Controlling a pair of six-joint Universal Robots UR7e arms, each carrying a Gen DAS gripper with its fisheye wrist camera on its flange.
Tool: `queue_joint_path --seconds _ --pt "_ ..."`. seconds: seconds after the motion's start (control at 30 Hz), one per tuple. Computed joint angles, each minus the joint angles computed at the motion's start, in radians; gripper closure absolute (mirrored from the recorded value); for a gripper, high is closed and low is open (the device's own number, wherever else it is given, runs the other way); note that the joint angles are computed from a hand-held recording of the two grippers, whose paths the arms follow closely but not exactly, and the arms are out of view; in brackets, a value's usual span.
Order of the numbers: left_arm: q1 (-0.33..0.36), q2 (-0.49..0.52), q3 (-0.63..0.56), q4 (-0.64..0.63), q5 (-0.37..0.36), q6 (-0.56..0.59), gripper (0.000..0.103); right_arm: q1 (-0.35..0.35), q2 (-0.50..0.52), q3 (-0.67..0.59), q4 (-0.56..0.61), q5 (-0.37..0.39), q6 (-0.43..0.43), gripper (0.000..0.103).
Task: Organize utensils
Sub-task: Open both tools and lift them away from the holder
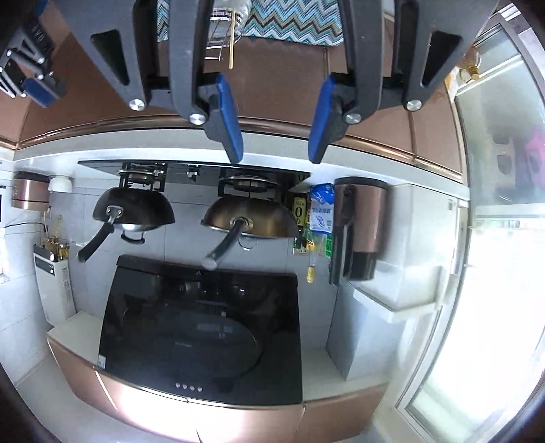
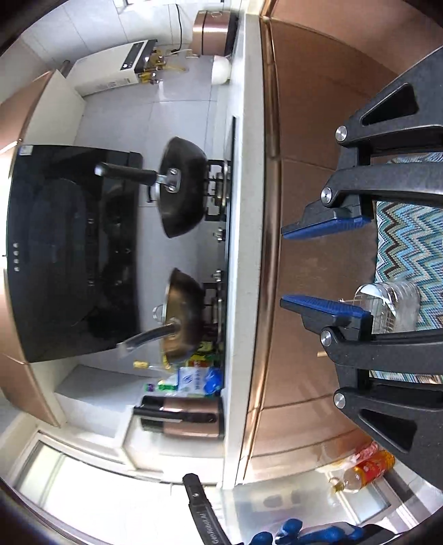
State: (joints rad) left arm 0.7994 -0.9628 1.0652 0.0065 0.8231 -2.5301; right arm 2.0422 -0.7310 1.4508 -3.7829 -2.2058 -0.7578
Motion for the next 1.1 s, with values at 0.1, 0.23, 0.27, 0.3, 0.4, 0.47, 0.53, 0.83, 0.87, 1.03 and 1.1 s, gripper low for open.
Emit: queue_joint_path --seconds 0.1,0.23,0.27,0.3,0.4,0.47,0.53,0.83,0.87,1.03,1.1 --pt "-0.023 -0.05 0.025 0.057 -0.039 -0.023 0.065 0.033 -0.042 0.065 -0.028 -0.014 -0.012 0.068" --pt "-0.045 -0.097 0.062 0.095 -0.094 -0.025 0.064 0.065 -0.086 0.134 -0.056 -0.016 -0.017 0.067" --pt "-0.048 -0.108 0.071 0.107 -0.101 -0.032 0.064 0.069 -0.094 0.148 -0.064 -0.014 -0.022 0.067" --pt "-0.052 -0.123 0.086 0.113 -0.109 -0.037 0.064 0.076 -0.105 0.166 -0.075 -0.016 -0.029 0.067" --pt "-0.057 -0.14 0.092 0.167 -0.125 -0.083 0.064 0.089 -0.128 0.199 -0.084 -0.024 -0.038 0.067" --pt "-0.055 -0.138 0.074 0.245 -0.121 -0.145 0.064 0.097 -0.14 0.219 -0.096 -0.032 -0.047 0.067" --pt "-0.057 -0.137 0.066 0.301 -0.134 -0.185 0.064 0.103 -0.152 0.237 -0.102 -0.038 -0.051 0.067" --pt "-0.057 -0.137 0.097 0.464 -0.167 -0.273 0.064 0.093 -0.209 0.336 -0.102 -0.069 -0.015 0.067" --pt "-0.055 -0.137 0.1 0.472 -0.166 -0.279 0.064 0.089 -0.216 0.349 -0.099 -0.066 -0.004 0.067" --pt "-0.037 -0.131 0.113 0.524 -0.143 -0.324 0.064 0.069 -0.237 0.389 -0.083 -0.069 0.028 0.067" --pt "-0.025 -0.118 0.102 0.566 -0.121 -0.36 0.064 0.061 -0.245 0.402 -0.076 -0.07 0.038 0.067"
